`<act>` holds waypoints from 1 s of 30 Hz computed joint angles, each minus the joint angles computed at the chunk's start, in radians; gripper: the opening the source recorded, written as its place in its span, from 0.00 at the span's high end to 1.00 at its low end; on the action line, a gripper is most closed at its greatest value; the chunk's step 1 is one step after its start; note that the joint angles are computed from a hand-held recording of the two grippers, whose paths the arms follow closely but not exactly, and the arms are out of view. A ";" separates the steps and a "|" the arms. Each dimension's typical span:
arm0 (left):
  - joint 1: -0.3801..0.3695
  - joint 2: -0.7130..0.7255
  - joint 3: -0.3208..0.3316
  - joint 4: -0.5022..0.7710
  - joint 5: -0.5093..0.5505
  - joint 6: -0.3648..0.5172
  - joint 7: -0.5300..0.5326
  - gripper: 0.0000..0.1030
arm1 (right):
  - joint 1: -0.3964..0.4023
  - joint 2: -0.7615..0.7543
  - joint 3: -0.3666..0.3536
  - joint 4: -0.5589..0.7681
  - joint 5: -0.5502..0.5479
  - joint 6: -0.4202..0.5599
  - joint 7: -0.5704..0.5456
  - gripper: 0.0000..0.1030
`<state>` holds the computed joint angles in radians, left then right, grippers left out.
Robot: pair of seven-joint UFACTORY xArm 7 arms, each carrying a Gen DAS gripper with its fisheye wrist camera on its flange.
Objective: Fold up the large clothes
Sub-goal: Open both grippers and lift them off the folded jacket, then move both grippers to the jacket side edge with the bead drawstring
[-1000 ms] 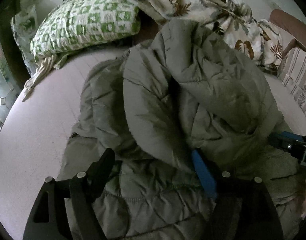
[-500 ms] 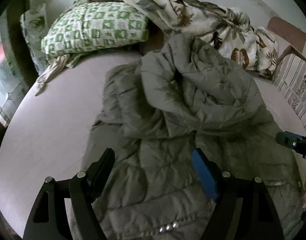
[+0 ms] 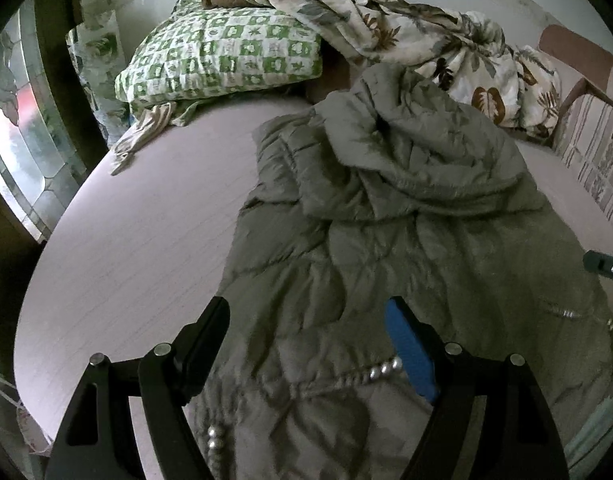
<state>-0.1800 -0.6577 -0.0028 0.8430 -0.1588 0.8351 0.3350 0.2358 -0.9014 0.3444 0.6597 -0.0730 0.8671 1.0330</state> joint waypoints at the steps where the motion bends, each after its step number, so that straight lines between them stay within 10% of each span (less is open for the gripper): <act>1: 0.002 -0.010 0.003 -0.007 0.003 0.003 0.005 0.22 | 0.006 -0.011 0.001 -0.003 0.004 0.013 0.003 0.12; 30: 0.124 -0.207 0.108 -0.105 0.020 0.173 0.034 0.22 | 0.075 -0.257 0.083 -0.036 0.051 0.275 0.081 0.10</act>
<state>-0.0564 -0.8646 0.1057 0.7382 -0.1392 1.0079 0.3689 0.3112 -1.1583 0.4270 0.6240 -0.0220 1.1423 1.1143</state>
